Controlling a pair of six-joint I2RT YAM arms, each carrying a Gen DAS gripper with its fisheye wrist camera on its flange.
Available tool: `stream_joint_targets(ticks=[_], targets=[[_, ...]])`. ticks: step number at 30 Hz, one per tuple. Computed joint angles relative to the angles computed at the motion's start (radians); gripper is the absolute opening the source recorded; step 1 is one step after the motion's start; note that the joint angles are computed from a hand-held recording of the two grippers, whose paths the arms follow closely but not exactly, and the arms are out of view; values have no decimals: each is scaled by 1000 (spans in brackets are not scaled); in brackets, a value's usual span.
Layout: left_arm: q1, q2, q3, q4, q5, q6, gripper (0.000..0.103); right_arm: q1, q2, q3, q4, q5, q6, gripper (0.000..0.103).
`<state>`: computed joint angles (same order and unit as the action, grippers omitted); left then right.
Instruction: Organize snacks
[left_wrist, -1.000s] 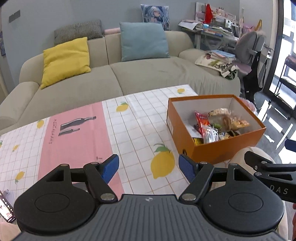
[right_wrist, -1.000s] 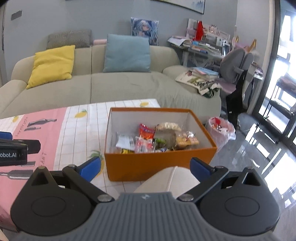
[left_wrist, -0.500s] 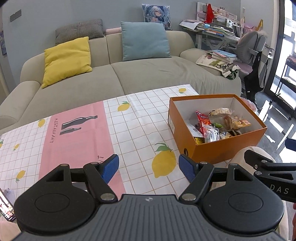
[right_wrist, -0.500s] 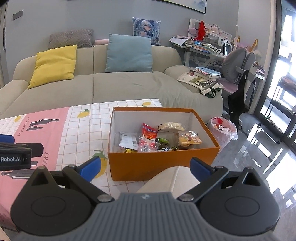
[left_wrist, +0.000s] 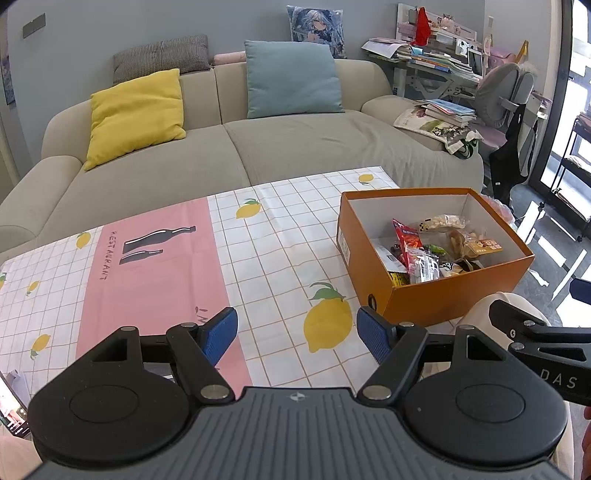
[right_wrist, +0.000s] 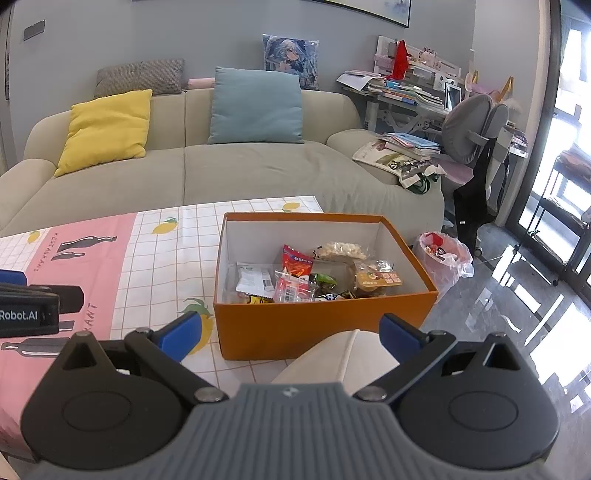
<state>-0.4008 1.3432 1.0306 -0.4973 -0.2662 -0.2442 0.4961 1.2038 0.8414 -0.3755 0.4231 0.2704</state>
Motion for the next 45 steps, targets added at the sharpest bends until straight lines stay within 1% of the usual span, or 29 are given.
stream_joint_targets(ticks=[45], targets=[[-12, -1, -1, -6, -18, -17, 86, 8, 6, 6, -6, 0, -7, 100]])
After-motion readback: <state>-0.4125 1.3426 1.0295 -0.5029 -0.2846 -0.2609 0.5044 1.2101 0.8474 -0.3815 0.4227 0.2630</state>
